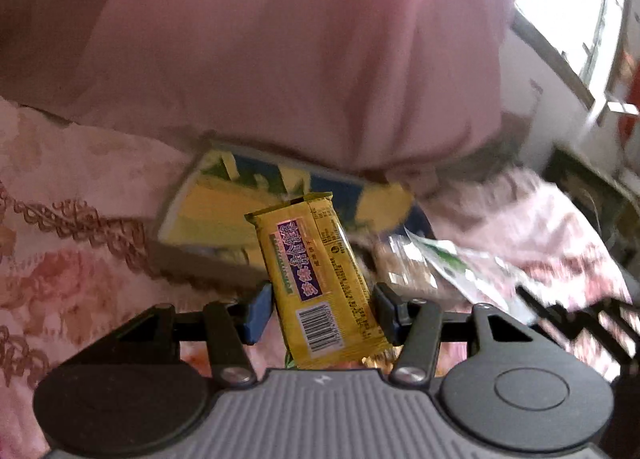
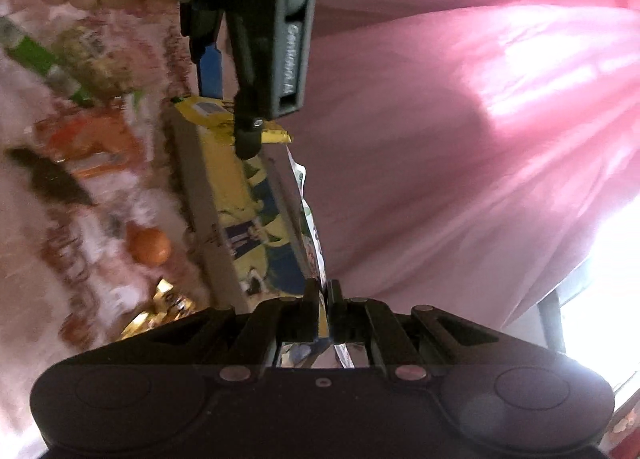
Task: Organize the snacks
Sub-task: 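Carry the yellow bar and white packet over the tray with both tools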
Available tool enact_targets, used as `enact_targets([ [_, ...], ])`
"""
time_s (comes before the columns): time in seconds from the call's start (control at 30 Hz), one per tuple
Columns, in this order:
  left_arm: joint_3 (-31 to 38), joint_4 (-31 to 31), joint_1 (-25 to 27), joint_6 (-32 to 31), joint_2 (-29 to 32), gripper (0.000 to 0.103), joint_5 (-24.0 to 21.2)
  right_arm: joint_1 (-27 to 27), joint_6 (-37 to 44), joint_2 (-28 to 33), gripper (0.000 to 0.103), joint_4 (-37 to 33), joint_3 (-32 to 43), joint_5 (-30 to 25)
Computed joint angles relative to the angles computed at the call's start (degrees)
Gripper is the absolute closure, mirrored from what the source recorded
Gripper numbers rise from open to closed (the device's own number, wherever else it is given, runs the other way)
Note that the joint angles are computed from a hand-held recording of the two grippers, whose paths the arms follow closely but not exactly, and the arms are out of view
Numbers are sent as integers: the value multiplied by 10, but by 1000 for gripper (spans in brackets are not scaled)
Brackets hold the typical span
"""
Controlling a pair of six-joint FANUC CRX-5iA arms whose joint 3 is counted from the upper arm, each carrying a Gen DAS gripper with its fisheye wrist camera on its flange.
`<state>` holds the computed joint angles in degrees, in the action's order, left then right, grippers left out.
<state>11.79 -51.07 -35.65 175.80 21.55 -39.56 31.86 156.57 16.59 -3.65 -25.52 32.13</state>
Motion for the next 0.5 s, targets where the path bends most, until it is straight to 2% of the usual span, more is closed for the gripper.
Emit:
enact_targets([
  [0.1,29,-32,4,4,16,44,-26,6,15,32,100,-33,41,1],
  [0.23,62,-56,19,-11,42,44,-48,16,62,83,100,-110,125,-32],
  [0.4,90,-57,50,-2,73,44,-30,18,109,127,100,-164,200,-84],
  [0.5,96,-46,65,-23,91,44,-17,18,161,142,100,-232,248,-131],
])
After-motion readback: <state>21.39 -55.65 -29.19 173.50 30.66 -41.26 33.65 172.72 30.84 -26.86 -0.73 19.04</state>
